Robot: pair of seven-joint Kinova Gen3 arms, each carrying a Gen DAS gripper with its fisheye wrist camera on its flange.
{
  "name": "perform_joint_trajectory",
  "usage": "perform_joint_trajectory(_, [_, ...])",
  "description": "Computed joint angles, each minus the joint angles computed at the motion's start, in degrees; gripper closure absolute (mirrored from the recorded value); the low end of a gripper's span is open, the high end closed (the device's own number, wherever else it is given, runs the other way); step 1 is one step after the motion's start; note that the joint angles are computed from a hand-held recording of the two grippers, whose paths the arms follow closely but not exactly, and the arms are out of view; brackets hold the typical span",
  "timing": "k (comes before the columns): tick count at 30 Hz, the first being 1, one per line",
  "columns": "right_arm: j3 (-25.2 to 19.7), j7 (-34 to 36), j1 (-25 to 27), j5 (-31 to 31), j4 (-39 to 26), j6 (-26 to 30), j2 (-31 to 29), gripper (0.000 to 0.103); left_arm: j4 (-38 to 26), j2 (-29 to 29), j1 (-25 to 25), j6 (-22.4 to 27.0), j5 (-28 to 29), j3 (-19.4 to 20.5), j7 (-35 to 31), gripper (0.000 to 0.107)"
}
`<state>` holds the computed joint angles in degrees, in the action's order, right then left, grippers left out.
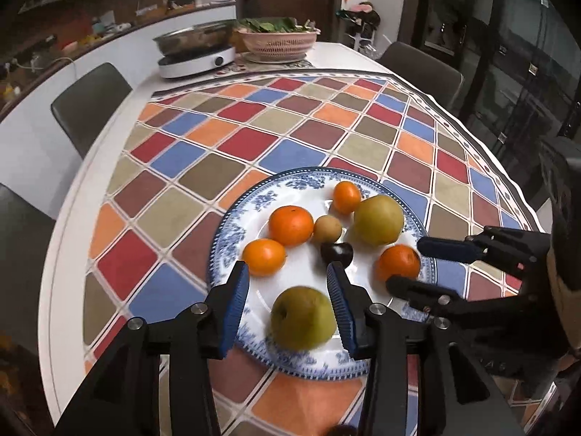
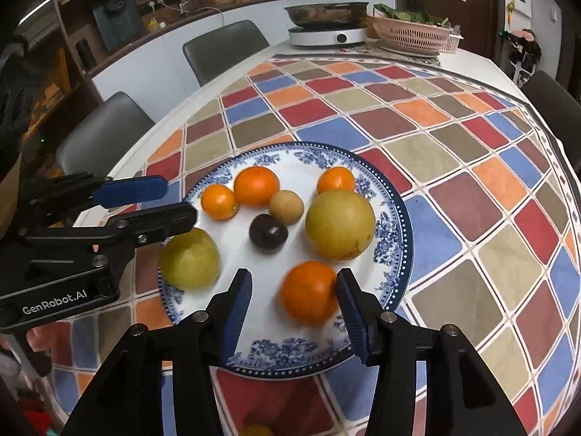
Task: Organize fruits
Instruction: 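Carry the dark plum and tangerine onto the plate and open both tools, then move the left tool toward the other dark plum while the right tool approaches the brown kiwi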
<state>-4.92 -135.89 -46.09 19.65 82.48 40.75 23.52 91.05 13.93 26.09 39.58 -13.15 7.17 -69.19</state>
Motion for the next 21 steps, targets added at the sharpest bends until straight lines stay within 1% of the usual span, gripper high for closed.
perform_joint_trajectory(4, [1.2,-3.5,-2.6,3.4,0.8,0.7,-1.6,0.054,2.4,-2.6,0.8,-0.9,-1.2,0.0,1.8,0.062])
perform_joint_trajectory(8, [1.0,-7.3,-4.3,6.7,2.2,1.1,-3.8,0.054,4.9,-5.6,1.3,-2.1,-2.8,0.5,4.7,0.06])
perform_joint_trajectory(12, [0.3,-11.6,-5.9,10.7,3.2,2.6,-5.6,0.054,7.1,-8.5,1.0,-2.8,-3.5,1.9,6.8,0.059])
perform_joint_trajectory(16, [-0.8,-16.5,-7.6,15.1,4.3,4.6,-7.3,0.054,9.3,-11.3,1.9,-2.6,-8.6,3.4,12.5,0.053])
perform_joint_trajectory(21, [-3.1,-21.1,-8.9,19.5,5.7,6.9,-8.9,0.054,12.0,-14.4,0.8,-3.1,-9.7,5.8,15.2,0.052])
